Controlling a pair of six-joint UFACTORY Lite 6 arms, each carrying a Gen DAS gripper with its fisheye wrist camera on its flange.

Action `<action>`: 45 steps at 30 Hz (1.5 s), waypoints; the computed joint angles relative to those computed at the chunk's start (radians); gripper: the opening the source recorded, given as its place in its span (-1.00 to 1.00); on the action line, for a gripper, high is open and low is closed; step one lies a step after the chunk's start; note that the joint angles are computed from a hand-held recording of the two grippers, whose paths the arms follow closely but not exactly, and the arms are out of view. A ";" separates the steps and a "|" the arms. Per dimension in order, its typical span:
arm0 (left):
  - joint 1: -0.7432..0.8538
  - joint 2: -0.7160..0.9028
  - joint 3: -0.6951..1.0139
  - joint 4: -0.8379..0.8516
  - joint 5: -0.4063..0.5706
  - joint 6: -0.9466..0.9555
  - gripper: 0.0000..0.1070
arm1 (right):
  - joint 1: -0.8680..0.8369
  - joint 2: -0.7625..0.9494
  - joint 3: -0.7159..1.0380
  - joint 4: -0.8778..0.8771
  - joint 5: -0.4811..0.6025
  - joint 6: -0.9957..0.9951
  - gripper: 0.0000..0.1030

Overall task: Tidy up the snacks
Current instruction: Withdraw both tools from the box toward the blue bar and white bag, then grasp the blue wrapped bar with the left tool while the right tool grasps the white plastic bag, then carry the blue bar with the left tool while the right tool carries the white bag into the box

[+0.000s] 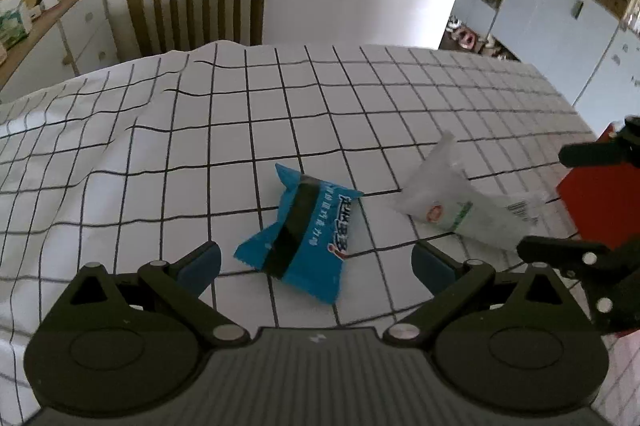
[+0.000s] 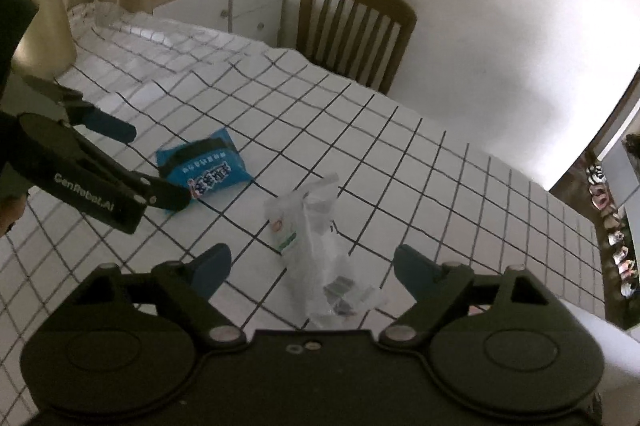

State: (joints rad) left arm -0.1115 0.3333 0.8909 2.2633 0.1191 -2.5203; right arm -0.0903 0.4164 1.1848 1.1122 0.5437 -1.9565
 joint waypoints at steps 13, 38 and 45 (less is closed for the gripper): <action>0.004 0.204 0.154 0.053 0.040 -0.031 0.89 | 0.149 0.259 0.171 -0.076 -0.222 0.081 0.52; -0.088 0.150 0.098 -0.371 0.089 0.221 -0.19 | 0.068 0.122 -0.031 0.133 -0.161 0.158 -0.22; -0.140 0.047 -0.025 -0.344 0.081 0.098 -0.21 | 0.002 -0.030 -0.192 0.115 -0.113 0.179 -0.24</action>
State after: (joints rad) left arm -0.2520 0.3805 0.8657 1.9197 0.2004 -2.4223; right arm -0.0883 0.3863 0.9924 1.2277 0.4309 -1.7770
